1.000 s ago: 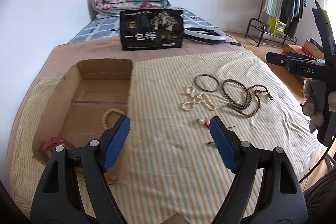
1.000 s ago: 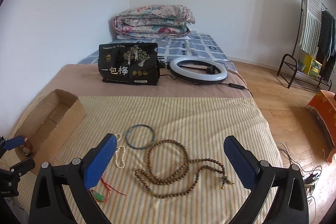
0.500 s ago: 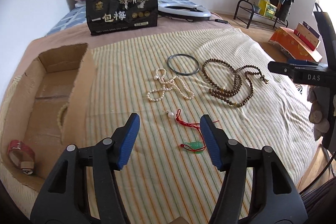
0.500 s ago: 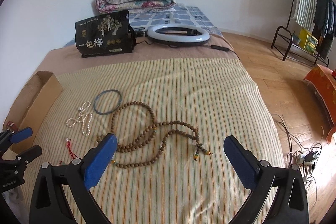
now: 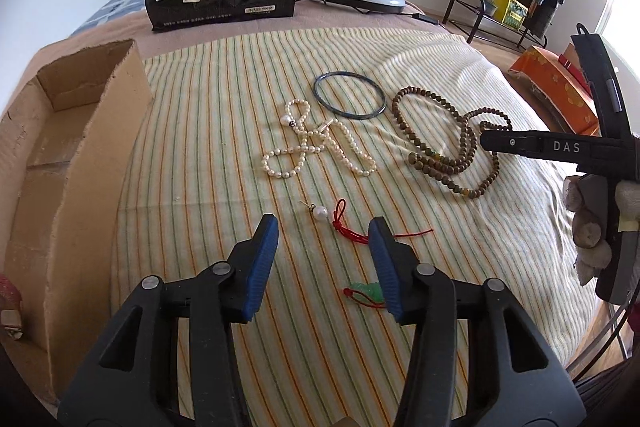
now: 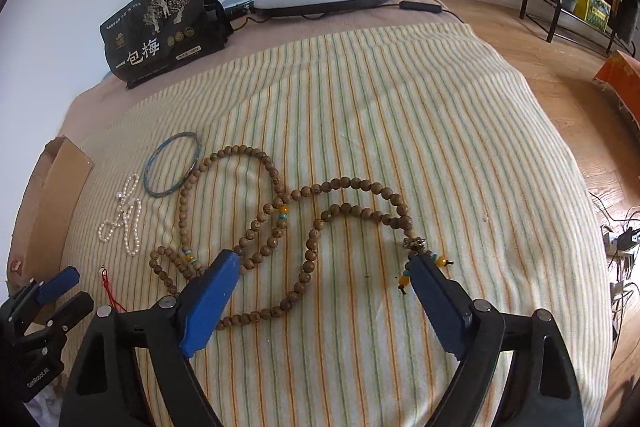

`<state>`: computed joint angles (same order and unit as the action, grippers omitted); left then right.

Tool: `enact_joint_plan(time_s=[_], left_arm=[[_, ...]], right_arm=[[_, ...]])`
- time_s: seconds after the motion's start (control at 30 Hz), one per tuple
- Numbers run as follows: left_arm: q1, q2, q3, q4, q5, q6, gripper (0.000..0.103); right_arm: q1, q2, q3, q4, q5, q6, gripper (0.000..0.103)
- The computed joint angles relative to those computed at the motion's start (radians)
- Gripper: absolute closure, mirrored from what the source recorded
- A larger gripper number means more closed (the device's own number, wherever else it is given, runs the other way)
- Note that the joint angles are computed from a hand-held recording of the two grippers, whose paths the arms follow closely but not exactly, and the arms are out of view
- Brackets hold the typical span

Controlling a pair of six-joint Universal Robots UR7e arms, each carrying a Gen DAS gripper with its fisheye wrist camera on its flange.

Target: Organize jewelry

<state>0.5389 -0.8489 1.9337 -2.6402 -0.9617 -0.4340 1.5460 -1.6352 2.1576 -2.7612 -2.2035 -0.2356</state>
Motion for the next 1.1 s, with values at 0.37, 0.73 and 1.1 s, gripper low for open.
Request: enact_joint_plan(time_s=[0.37,0.73,1.1], left_arm=[[0.04,0.039,-0.032,-0.031,-0.04,0.046,0.07],[0.044,0.05,-0.035,-0.045,-0.044,0.074,0.087],[0.047,0.046,-0.032,-0.047,-0.051,0.066,0.095]], right_arm=[[0.0,0.079,-0.038,-0.013,0.026,0.044,0.023],[0.031,0.133,-0.06,-0.002,0.045,0.034,0.021],[0.074,0.231,-0.071,-0.056,-0.066,-0.089,0.019]])
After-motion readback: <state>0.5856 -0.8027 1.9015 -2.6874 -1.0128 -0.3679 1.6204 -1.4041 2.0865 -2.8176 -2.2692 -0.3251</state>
